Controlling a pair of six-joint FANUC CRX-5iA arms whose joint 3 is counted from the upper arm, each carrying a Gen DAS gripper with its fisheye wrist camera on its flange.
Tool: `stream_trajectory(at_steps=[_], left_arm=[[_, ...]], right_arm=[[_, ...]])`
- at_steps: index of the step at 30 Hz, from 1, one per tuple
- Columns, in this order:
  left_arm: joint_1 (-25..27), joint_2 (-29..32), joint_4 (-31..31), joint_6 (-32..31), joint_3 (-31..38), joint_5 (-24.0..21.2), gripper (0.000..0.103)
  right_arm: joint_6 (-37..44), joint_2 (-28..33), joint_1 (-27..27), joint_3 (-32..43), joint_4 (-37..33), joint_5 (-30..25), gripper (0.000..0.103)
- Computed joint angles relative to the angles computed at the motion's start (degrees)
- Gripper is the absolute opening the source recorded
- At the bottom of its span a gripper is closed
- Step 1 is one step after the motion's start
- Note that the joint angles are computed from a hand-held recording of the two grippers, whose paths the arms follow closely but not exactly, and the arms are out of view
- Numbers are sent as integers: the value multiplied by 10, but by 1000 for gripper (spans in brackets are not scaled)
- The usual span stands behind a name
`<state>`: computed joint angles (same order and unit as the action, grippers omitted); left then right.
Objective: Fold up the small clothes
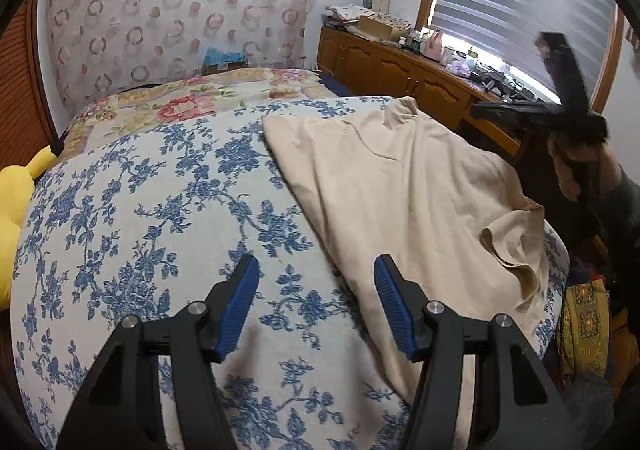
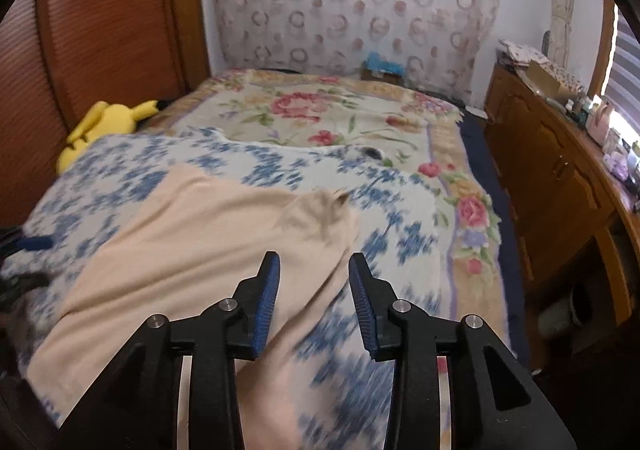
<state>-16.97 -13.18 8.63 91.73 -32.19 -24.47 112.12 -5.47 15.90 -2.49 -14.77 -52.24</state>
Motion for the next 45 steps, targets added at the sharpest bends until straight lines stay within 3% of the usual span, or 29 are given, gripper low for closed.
stream_trajectory(at_steps=[8,11,15,19,21,27,29,30,31,40,42,45], left_arm=[[-44,-7,-119,122,36,-32,59],[-66,-8,-180,192,54,-57,59],[-83,-15,-208,228,56,-71,59],[-79,-20,-181,200,43,-68,59],[-78,-18,-164,185,37,-63,59],[-83,-15,-108,125,12,-49,59],[-85,-12,-102,120,9,-50,59],[-86,-12,-99,118,7,-50,59],[-84,-13,-90,112,3,-48,59],[-95,-30,-49,80,-27,-44,59],[-99,-28,-47,79,-27,-48,59],[-105,-26,-50,84,-28,-52,59]], right_arm=[[48,-92,-1,-58,-77,-33,45],[46,-115,20,-82,-72,-28,49],[44,-123,31,-96,-76,-31,50],[58,-123,43,-107,-86,-38,50],[32,-116,75,-126,-41,-25,50],[18,-100,81,-137,-9,-41,50],[33,-103,76,-140,-9,-52,34],[41,-104,71,-138,-15,-59,9],[60,-106,57,-132,-30,-78,4],[119,-189,-66,-163,-90,-109,2],[99,-213,-65,-192,-54,-92,2],[70,-222,-64,-205,-39,-79,14]])
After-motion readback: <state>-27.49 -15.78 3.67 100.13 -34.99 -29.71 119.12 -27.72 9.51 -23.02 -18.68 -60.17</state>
